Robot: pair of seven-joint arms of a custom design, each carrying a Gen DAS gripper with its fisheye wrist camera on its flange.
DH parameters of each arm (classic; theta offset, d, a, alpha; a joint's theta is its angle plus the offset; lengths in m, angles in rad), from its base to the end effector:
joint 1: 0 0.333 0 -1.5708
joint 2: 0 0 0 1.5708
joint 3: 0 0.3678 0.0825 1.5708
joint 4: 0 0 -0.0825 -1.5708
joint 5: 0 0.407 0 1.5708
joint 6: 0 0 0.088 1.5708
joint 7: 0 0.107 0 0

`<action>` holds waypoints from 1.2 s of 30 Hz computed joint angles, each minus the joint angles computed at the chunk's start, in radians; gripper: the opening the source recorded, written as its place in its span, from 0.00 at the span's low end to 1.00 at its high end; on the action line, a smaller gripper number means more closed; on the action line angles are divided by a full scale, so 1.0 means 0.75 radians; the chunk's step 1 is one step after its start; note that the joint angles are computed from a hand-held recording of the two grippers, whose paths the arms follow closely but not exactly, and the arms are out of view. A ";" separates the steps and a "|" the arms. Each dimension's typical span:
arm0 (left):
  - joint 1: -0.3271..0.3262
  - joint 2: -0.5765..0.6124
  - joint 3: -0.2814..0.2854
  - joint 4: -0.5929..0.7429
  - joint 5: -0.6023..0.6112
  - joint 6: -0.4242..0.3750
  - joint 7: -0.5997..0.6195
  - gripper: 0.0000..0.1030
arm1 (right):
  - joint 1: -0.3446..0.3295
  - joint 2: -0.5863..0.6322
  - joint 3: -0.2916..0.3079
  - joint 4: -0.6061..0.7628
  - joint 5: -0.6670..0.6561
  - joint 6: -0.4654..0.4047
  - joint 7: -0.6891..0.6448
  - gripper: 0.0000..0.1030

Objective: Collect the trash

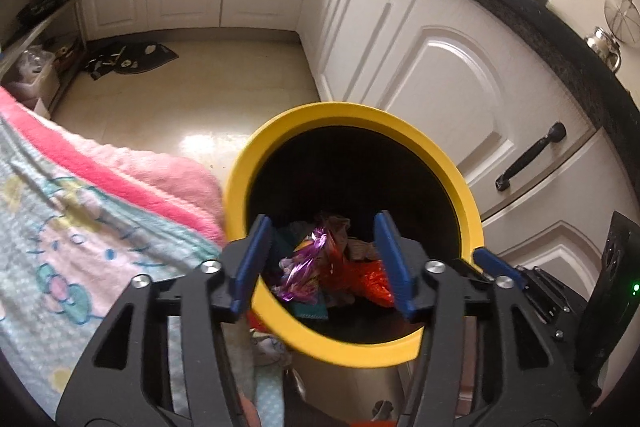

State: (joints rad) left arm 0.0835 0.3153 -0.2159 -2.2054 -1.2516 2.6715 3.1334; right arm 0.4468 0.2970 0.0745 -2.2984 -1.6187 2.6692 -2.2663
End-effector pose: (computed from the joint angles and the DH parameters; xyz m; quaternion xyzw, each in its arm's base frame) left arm 0.5818 -0.0467 0.2717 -0.4554 0.8246 -0.3347 0.0255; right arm 0.4514 0.2937 0.2403 -0.4983 0.7945 -0.2442 0.2468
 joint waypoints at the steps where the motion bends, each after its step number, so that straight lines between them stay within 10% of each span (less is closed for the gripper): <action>1: 0.004 -0.008 0.003 -0.003 -0.005 0.005 0.001 0.58 | 0.005 -0.011 0.002 -0.005 0.002 -0.014 0.008 0.45; 7: 0.039 -0.083 0.036 -0.034 -0.063 0.007 0.040 0.89 | 0.039 -0.074 0.022 -0.028 0.029 -0.119 -0.005 0.67; 14: 0.080 -0.194 0.108 -0.087 -0.191 -0.049 0.163 0.89 | 0.079 -0.136 0.055 -0.025 0.070 -0.233 -0.064 0.84; 36: 0.176 -0.464 0.297 -0.317 -0.537 -0.164 0.580 0.90 | 0.369 -0.215 0.216 0.047 0.123 -0.790 -0.223 0.94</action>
State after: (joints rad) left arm 0.2151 -0.0327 0.0071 -2.4433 -1.6546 2.5485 3.5682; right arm 0.7238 0.1358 0.2365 -2.2632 -1.5265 2.0767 -2.4333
